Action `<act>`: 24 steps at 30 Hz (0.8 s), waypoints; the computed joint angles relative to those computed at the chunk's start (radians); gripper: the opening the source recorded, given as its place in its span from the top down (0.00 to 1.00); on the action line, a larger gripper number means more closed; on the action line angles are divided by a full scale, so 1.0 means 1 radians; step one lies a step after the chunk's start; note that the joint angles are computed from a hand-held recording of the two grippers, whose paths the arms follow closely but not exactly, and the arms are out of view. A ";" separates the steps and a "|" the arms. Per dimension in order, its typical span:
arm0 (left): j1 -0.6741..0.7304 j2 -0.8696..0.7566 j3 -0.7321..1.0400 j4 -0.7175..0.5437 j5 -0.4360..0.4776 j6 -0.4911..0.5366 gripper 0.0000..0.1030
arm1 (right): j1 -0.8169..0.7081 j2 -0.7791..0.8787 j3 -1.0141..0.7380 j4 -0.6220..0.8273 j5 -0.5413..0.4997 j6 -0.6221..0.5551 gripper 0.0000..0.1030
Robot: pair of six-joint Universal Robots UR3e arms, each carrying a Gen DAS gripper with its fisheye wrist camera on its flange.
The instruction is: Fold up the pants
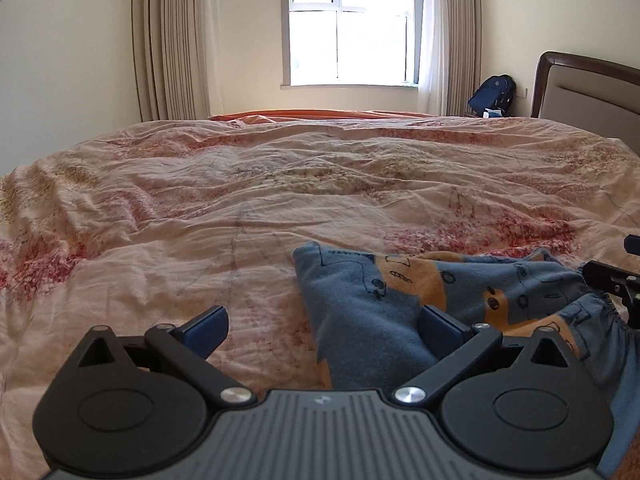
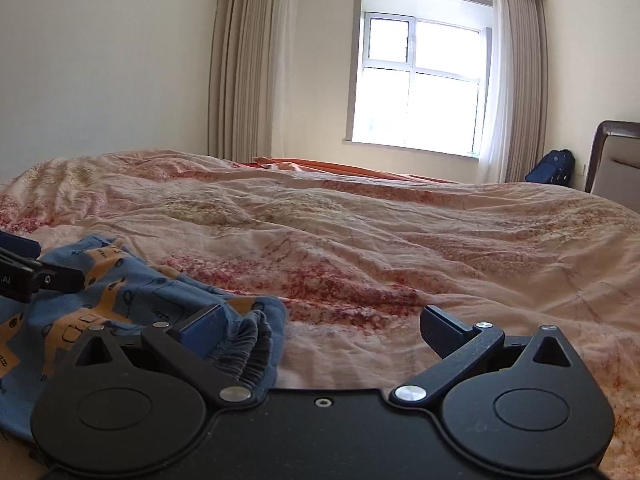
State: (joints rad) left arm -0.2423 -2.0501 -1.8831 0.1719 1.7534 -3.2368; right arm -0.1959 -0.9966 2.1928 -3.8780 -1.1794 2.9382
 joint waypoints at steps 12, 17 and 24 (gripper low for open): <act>0.069 0.152 -0.247 0.143 -0.128 -0.090 0.00 | -0.126 -0.051 0.160 -0.124 0.239 0.128 0.01; 0.041 0.190 -0.289 0.128 -0.108 -0.094 0.00 | -0.113 -0.100 0.251 -0.099 0.256 0.086 0.01; 0.035 0.202 -0.321 0.123 -0.113 -0.093 0.00 | -0.161 -0.127 0.362 -0.056 0.271 0.020 0.00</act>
State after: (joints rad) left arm -0.2076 -1.8476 -2.2043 0.2945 1.6409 -3.3302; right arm -0.3564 -1.1236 2.5545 -3.9339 -0.9083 2.9582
